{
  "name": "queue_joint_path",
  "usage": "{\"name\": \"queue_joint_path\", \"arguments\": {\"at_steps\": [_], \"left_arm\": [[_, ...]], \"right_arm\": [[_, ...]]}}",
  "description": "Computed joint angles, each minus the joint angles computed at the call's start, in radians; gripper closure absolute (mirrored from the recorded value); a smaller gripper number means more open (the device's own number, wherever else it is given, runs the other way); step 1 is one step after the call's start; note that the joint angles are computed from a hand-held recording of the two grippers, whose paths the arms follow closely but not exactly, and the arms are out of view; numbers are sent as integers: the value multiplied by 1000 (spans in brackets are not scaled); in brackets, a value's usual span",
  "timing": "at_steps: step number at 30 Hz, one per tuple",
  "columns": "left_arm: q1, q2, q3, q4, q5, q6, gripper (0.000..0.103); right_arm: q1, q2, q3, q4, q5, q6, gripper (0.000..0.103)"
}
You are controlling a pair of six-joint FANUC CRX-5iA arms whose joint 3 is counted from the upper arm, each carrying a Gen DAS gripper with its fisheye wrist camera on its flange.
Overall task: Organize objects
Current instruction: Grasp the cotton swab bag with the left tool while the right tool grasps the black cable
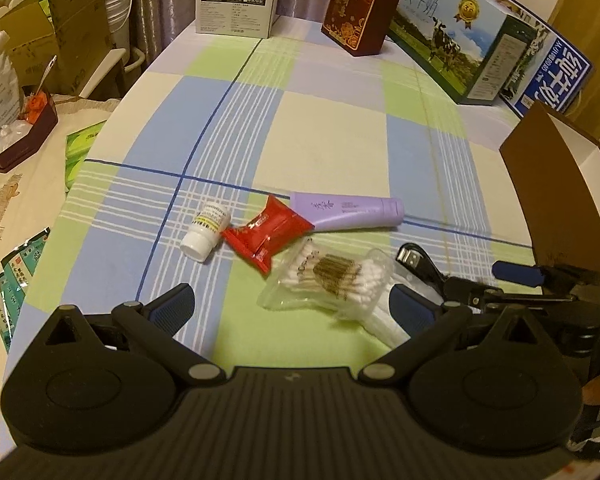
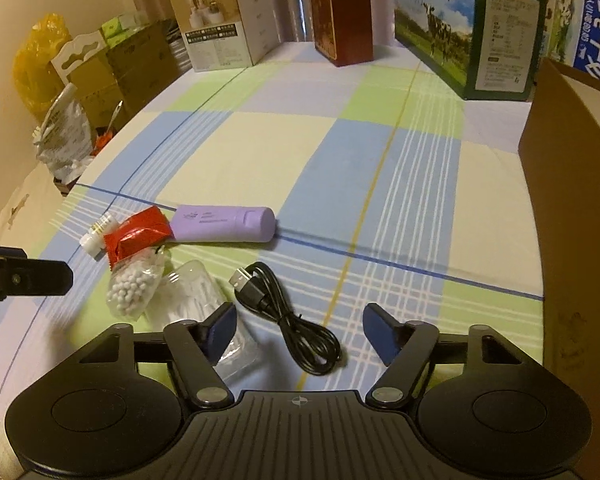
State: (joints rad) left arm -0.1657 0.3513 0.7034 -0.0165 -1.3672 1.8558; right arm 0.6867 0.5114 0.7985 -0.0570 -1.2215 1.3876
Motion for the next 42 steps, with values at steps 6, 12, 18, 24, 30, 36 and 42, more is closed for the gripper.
{"name": "queue_joint_path", "arguments": {"at_steps": [6, 12, 18, 24, 30, 36, 42], "left_arm": [[3, 46, 51, 10, -14, 0, 1], [5, 87, 98, 14, -28, 3, 1], [-1, 125, 134, 19, -31, 14, 1], [-12, 150, 142, -2, -39, 20, 2], [4, 95, 41, -11, -31, 15, 8], [30, 8, -95, -15, -13, 11, 10], [32, 0, -107, 7, 25, 22, 10]], "right_arm": [[-12, 45, 62, -27, -42, 31, 43], [-17, 85, 112, -47, -87, 63, 48], [7, 75, 60, 19, -45, 112, 62], [1, 57, 26, 38, -26, 76, 72], [-5, 23, -15, 44, -32, 28, 73], [-6, 9, -20, 46, -60, 3, 71], [-4, 17, -18, 45, -5, 83, 54]]}}
